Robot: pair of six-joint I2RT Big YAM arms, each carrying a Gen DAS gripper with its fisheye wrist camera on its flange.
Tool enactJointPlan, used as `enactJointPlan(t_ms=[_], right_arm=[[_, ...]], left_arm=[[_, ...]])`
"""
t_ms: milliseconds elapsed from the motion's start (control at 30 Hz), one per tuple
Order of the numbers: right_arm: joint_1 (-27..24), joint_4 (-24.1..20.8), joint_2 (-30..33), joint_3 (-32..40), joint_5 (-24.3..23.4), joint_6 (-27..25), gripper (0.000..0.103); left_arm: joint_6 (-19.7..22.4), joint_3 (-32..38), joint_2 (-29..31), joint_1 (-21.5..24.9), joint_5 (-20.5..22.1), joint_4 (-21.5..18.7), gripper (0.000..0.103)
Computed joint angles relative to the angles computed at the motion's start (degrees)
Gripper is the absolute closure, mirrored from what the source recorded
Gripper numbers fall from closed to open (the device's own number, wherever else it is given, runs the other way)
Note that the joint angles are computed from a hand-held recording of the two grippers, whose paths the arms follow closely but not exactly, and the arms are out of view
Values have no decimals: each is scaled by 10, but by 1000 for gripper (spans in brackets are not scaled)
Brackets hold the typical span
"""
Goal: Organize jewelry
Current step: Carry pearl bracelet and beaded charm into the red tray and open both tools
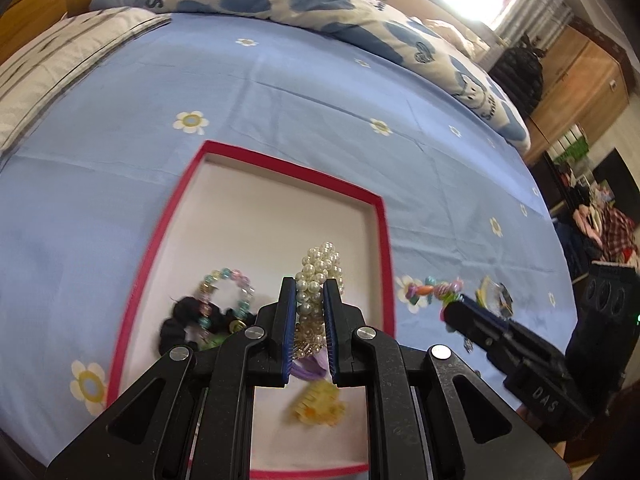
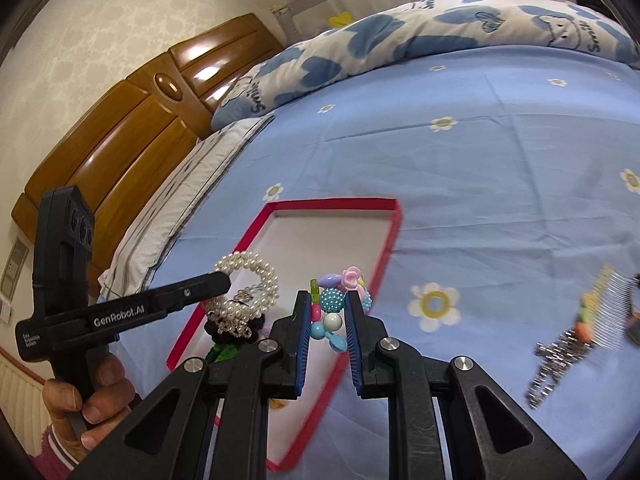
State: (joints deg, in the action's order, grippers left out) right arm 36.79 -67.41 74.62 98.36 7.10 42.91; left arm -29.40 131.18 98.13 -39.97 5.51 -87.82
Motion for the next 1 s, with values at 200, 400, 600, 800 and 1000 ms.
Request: enactJointPlan(t_ms=[200, 400, 600, 800, 1000], right_arm=[[-3, 10, 37, 18, -19, -10, 86], [-10, 13, 69, 34, -36, -14, 86], [-10, 9, 97, 42, -49, -15, 86], [-12, 3, 109, 43, -62, -15, 86], [-14, -6, 112, 42, -70, -16, 85]], left_arm=[[-3, -8, 11, 22, 9, 8, 92], [-10, -18, 20, 39, 12, 14, 92], [-13, -34, 27, 47, 0, 11, 92], [-13, -44, 28, 50, -14, 6, 91], [-14, -53, 28, 50, -18, -5, 91]])
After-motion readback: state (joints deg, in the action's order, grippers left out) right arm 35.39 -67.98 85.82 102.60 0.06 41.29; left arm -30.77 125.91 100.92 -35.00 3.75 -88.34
